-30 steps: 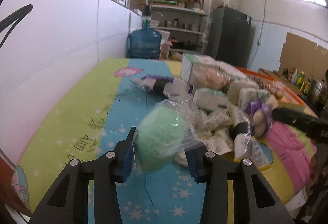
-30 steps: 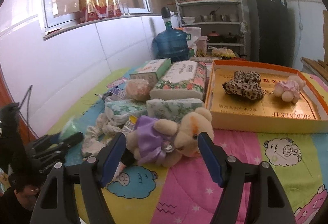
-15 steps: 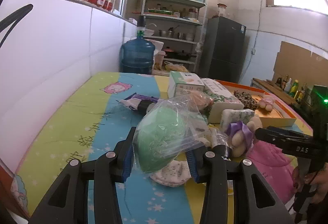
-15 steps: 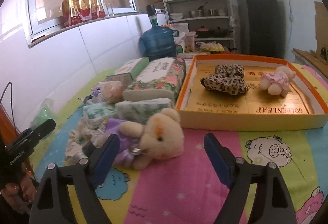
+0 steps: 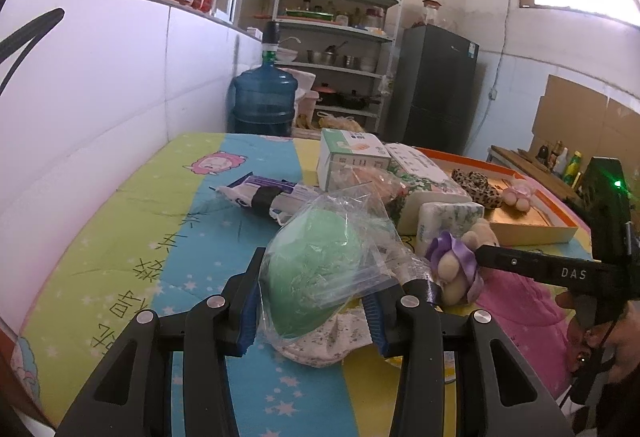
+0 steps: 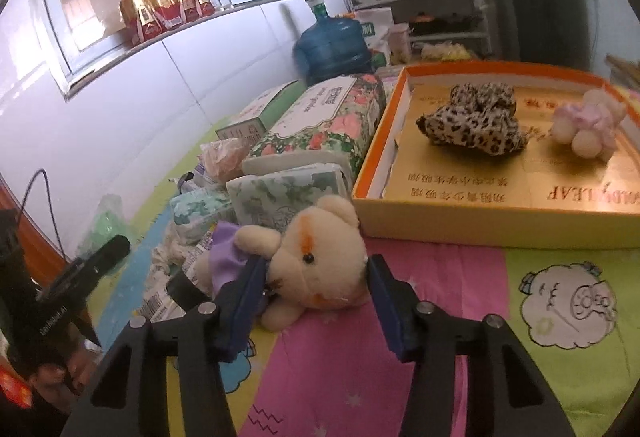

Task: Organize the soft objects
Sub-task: 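Carry the green ball and purple-dress bear over the box lid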

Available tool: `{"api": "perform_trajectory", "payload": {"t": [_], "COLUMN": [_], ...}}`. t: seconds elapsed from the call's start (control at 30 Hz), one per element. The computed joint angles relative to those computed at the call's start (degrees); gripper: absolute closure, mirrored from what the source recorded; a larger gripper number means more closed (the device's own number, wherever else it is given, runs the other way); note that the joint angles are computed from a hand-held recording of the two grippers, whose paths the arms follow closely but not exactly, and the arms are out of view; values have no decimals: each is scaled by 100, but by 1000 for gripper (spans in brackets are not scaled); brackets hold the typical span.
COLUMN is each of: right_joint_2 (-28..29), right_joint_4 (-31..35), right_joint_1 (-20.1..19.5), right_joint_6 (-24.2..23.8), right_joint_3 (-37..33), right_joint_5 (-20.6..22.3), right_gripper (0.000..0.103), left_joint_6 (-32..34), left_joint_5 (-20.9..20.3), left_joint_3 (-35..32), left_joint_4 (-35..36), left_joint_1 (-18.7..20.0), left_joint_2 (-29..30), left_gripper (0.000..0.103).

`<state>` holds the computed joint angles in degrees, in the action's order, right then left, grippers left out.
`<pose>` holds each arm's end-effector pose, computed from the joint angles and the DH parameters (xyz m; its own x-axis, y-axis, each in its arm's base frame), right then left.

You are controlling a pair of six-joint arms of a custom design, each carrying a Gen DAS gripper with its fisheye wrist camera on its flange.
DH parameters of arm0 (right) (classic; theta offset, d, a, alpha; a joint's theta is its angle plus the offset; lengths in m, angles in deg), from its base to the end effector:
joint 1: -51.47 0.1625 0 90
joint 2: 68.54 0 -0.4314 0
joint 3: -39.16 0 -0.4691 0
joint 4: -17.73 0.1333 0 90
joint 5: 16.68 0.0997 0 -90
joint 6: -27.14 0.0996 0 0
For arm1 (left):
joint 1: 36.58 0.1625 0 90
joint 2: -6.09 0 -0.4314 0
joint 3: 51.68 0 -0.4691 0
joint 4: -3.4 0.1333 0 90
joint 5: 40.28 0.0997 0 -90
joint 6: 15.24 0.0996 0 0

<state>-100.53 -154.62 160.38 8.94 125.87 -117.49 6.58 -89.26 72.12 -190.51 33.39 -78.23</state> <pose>0.3581 -0.6918 -0.0323 -0.8199 -0.4860 0.3027 -0.5718 0.7225 -0.3887 0.0101 -0.5524 0.3510 -0.7914 -0.1258 -0.5983 0.4761 0.4871 -0.7321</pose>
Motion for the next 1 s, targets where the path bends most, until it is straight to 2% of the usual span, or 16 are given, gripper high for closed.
{"api": "perform_trajectory", "payload": {"t": [0.2,0.5,1.0], "right_joint_2": [-96,-389,-921], "right_joint_4": [-254,-690,-1433], "right_joint_1": [11,-17,-178], "right_joint_6": [-196,-94,-39], "right_joint_3": [196,528,962], "right_joint_5": [1,167,207], "right_gripper": [60,60,60], "left_joint_6": [17,108,365], "left_joint_5": [89,198,209], "left_joint_3": [8,-11,-334], "left_joint_4": [-21,-76,-113], "left_joint_1": [-54,-227,-762], "left_joint_2": [15,91,583], "left_gripper": [58,58,58]}}
